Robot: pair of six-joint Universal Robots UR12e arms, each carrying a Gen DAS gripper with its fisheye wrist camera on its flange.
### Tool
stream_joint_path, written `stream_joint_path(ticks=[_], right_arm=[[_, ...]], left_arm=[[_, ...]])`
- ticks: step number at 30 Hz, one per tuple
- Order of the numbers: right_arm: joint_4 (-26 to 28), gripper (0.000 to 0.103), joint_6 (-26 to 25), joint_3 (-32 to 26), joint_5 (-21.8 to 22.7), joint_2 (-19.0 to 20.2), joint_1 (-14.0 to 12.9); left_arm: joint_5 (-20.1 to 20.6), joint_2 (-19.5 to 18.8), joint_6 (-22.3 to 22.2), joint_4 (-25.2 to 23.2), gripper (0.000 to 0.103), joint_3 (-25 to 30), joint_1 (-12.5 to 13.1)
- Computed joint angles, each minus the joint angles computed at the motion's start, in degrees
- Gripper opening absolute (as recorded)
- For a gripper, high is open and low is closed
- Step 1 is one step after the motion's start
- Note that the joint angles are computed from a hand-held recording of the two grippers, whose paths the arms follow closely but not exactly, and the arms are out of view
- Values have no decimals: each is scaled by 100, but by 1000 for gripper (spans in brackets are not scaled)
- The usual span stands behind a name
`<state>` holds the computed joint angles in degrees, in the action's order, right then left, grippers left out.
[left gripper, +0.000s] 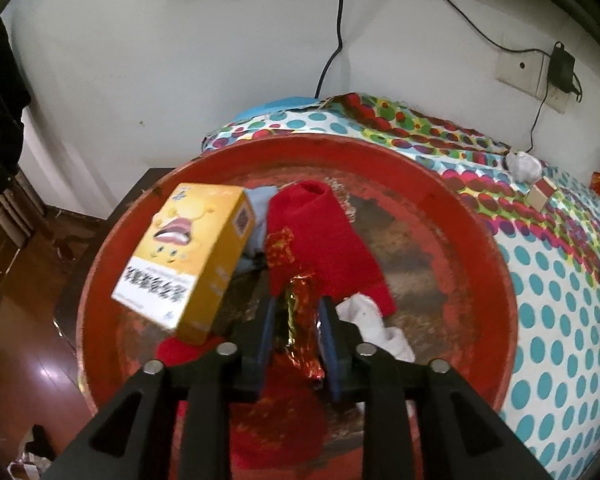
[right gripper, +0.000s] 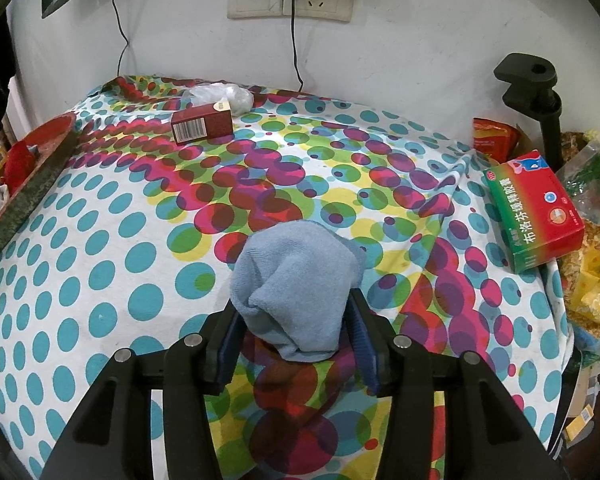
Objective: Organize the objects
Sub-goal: 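Carry the candy bar into the tray with left tool while right tool holds blue sock, then lower the gold candy bar onto the tray and open the left tool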
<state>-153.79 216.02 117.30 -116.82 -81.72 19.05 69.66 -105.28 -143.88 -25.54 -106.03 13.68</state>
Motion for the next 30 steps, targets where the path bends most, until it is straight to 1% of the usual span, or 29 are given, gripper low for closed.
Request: stream_joint_path(ticks=[1, 4, 6, 7, 9, 11, 15, 18, 22, 26, 30], right_arm=[[20, 47, 7, 4, -24, -6, 0], [104, 48, 18, 4, -113, -28, 17], [177, 49, 61, -12, -201, -23, 32], [217, 49, 54, -21, -252, -20, 45], [258, 49, 42, -26, -304, -22, 55], [289, 49, 30, -33, -350, -18, 64], [424, 49, 17, -103, -516, 28, 124], [443, 49, 57, -171, -520, 90, 139], [476, 49, 218, -143, -505, 54, 120], [471, 41, 409, -118, -436, 20, 120], [677, 38, 657, -182, -507, 33, 148]], left_arm=[[9, 2, 13, 6, 38, -2, 8], [9, 28, 108, 99, 49, -45, 23], [-51, 47, 183, 151, 55, -73, 40], [-94, 57, 194, 97, 59, -68, 50], [-216, 65, 206, -88, 59, -37, 77], [-256, 65, 229, -209, 59, -12, 82], [-267, 72, 266, -202, 60, -19, 88], [-309, 78, 286, -273, 60, -10, 95], [-310, 80, 310, -298, 60, -9, 93], [-328, 81, 316, -349, 60, 2, 101], [-331, 79, 315, -359, 60, 9, 103]])
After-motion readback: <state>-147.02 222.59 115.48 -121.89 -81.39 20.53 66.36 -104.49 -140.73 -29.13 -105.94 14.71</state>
